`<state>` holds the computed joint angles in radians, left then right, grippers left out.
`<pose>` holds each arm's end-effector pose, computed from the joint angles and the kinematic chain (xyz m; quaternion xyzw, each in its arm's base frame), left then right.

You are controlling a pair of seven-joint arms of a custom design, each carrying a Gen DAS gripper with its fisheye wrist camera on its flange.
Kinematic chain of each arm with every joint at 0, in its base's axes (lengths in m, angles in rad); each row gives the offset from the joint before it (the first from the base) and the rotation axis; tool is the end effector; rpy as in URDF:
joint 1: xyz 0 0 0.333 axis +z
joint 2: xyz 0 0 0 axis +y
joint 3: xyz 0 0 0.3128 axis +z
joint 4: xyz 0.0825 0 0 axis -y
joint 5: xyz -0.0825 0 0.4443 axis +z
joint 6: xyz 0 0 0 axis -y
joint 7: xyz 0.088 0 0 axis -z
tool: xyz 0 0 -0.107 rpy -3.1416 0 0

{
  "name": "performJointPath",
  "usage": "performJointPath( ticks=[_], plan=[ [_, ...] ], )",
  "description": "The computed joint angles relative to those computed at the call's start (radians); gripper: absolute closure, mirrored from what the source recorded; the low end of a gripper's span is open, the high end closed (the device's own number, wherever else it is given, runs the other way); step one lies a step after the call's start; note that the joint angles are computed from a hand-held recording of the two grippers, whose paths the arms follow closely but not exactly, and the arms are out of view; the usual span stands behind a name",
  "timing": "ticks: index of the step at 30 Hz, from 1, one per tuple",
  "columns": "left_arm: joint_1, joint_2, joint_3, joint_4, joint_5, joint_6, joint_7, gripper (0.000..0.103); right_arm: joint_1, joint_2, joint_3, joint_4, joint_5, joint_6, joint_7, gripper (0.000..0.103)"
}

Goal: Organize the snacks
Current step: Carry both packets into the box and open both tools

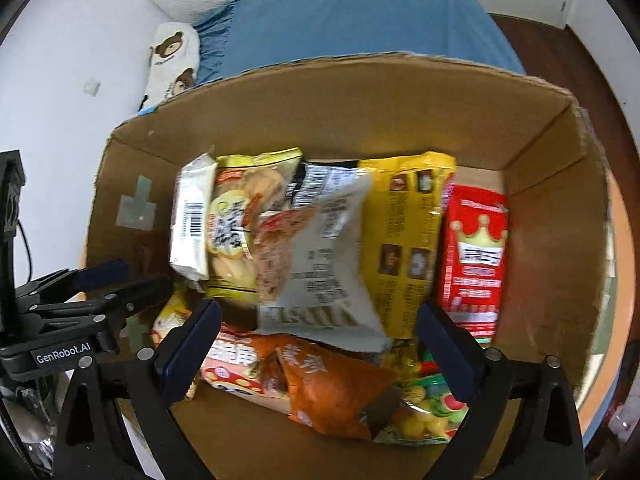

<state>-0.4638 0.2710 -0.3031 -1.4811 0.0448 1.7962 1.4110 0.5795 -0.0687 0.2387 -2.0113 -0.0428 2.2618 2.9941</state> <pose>0.5260 -0.4708 0.5178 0.4649 -0.8847 0.0324 0.0080 0.4245 0.4549 0.4910 -0.4688 0.8687 0.0269 0.1578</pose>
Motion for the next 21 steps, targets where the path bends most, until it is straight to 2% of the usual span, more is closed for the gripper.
performJointPath(
  ticks=[4,7,15,21],
  plan=[
    [0.004,-0.041,0.000,-0.055,-0.011,0.067,-0.032,0.024,0.005,-0.023,0.012,0.004,-0.044,-0.069,0.037,0.003],
    [0.012,-0.082,-0.004,-0.101,-0.027,0.120,-0.039,0.018,0.014,-0.033,0.025,0.024,-0.077,-0.124,0.066,0.003],
    [0.022,-0.268,-0.016,-0.287,-0.029,0.285,-0.032,0.018,0.047,-0.057,0.066,0.072,-0.198,-0.277,0.191,0.003],
    [0.028,-0.402,-0.019,-0.409,-0.046,0.374,-0.008,0.018,0.079,-0.055,0.101,0.150,-0.295,-0.409,0.252,0.003]
  ],
)
